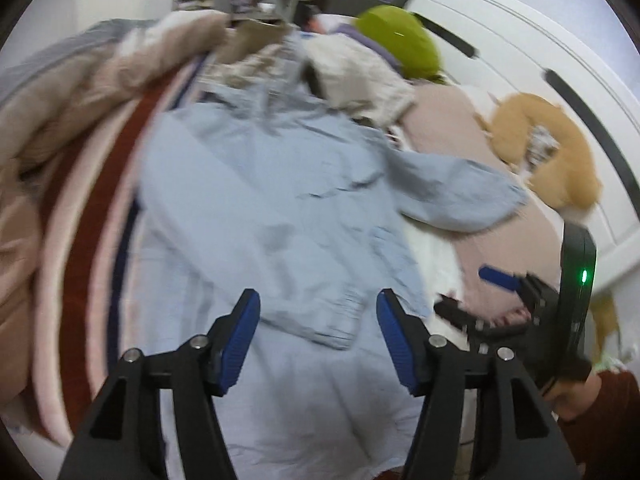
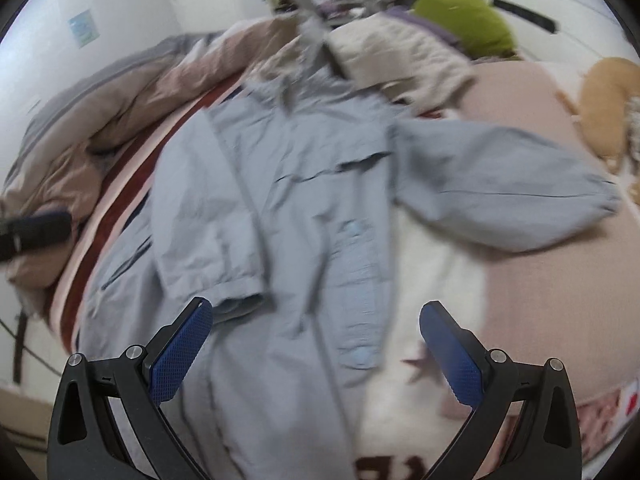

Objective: Fold large clothes
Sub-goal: 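Grasp the jacket sleeve cuff with the left gripper and fold it across the body, then open the left gripper and move the right tool to the other sleeve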

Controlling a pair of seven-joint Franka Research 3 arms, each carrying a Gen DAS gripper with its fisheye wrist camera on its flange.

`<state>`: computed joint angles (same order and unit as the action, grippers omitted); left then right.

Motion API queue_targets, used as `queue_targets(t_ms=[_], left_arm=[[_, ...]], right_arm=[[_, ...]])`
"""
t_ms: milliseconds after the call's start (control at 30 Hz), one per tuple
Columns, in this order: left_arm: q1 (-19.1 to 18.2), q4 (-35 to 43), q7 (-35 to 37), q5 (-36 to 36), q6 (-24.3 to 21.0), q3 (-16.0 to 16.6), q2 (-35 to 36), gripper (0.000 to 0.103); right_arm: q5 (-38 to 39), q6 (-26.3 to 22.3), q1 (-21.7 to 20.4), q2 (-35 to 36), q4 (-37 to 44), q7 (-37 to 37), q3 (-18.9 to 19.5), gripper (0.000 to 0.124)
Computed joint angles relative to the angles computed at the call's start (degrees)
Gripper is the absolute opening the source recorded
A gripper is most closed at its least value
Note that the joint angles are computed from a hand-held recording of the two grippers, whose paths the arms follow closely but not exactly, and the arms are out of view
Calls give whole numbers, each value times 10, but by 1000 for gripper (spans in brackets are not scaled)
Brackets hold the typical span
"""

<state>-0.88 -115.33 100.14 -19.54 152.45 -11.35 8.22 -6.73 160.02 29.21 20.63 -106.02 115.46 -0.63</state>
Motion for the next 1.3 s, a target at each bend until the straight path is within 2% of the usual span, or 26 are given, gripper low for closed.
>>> queue_targets(t_ms=[100,200,433,533,600,700,800,900,1000,1167,1300], left_arm=[[0,-15,-32,32,13,13,-14,63],[-1,-23,-76,84,17,25,-23,65],[6,-33,-111,117,15,32,-29,68],[10,-36,-119,124,15,35,-31,68],[13,-35,-124,125,15,36,-31,68],[16,-37,-122,119,14,36,-32,68],[17,-39,-121,119,14,36,-33,68],[18,-38,-120,114,11,35,-31,68],[18,-34,-117,109,9,33,-27,68],[18,-26,-111,103,3,29,-19,68],[16,-19,-113,110,1,29,-15,68]], right_arm=[[58,-1,-32,38,37,-82,51,103],[134,-33,-61,89,95,-182,102,102],[170,-106,-24,185,223,-231,85,102],[186,-150,-17,225,283,-226,79,88],[195,-173,-17,243,313,-218,76,60],[203,-205,-19,267,355,-219,76,33],[194,-212,-16,256,352,-235,70,14],[179,-184,-10,216,302,-228,53,10],[196,-169,-29,183,261,-235,64,10],[171,-203,-22,175,251,-251,57,9],[202,-224,-40,192,258,-247,69,13]])
